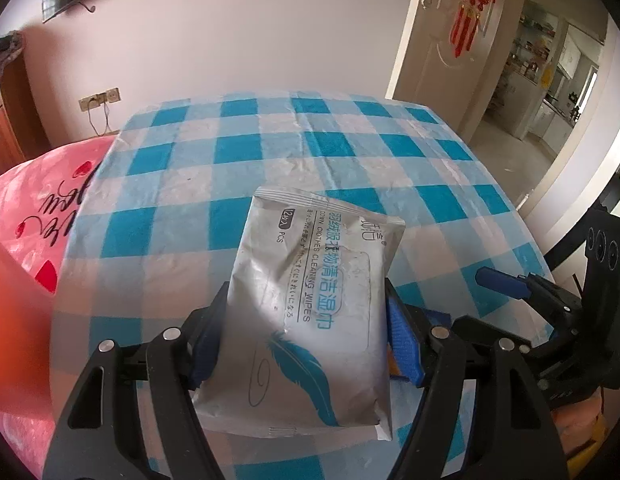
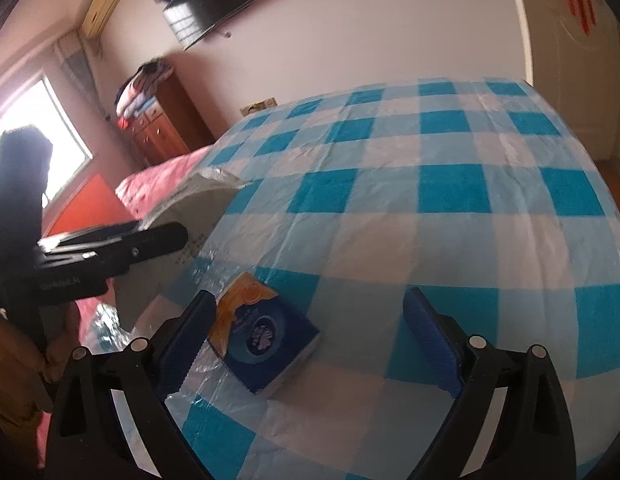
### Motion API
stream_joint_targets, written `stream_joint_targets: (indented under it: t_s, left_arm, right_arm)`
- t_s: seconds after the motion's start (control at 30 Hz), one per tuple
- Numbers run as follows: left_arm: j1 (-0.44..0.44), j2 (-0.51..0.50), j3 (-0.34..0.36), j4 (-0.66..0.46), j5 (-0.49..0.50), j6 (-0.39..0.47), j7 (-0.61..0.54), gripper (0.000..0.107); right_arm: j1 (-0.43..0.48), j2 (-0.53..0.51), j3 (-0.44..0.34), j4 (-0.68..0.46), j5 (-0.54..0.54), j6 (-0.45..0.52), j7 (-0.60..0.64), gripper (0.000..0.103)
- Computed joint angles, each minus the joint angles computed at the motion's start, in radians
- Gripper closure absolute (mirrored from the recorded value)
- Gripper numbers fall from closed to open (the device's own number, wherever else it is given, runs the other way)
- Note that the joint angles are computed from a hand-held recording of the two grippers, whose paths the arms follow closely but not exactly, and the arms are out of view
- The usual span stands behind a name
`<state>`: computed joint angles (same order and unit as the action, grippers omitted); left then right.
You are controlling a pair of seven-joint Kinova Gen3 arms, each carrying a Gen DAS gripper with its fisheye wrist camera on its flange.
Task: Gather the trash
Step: 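Hold the wet-wipe pack with the left tool while the right tool grasps the blue milk carton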
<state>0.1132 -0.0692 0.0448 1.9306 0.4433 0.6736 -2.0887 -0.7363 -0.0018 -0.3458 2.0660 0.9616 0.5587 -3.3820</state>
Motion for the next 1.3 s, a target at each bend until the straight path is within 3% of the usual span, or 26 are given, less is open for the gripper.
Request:
stream_joint_targets:
  t_s: [0.3,0.4,0.63,0.9,1.3]
  left_arm:
    - [-0.032,-0.025,-0.036,0.048,0.028,-0.003,-0.031,0.037]
    - [-0.039,-0.034,-0.045,0.061,0.029,-0.012,-0.041,0.037]
    - [-0.054,-0.047,-0.065,0.082,0.045,-0.024,-0.074,0.037]
    - [-0.070,-0.055,-0.095,0.109,0.089,-0.037,-0.144,0.036]
    - [-0.097,-0.071,-0.135,0.141,0.143,-0.048,-0.255,0.036]
  right_arm:
    - [-0.141,0.133,0.018,-0.168,-0.053,0.242,0.246,0.010]
    - [-0.167,0.157,0.035,-0.196,-0.063,0.276,0.292,0.010]
    - [-0.190,0.190,0.072,-0.241,-0.125,0.303,0.373,0.011]
    - [-0.211,0.210,0.095,-0.270,-0.156,0.324,0.431,0.028]
    - [-0.237,0.224,0.101,-0.286,-0.148,0.344,0.468,0.040]
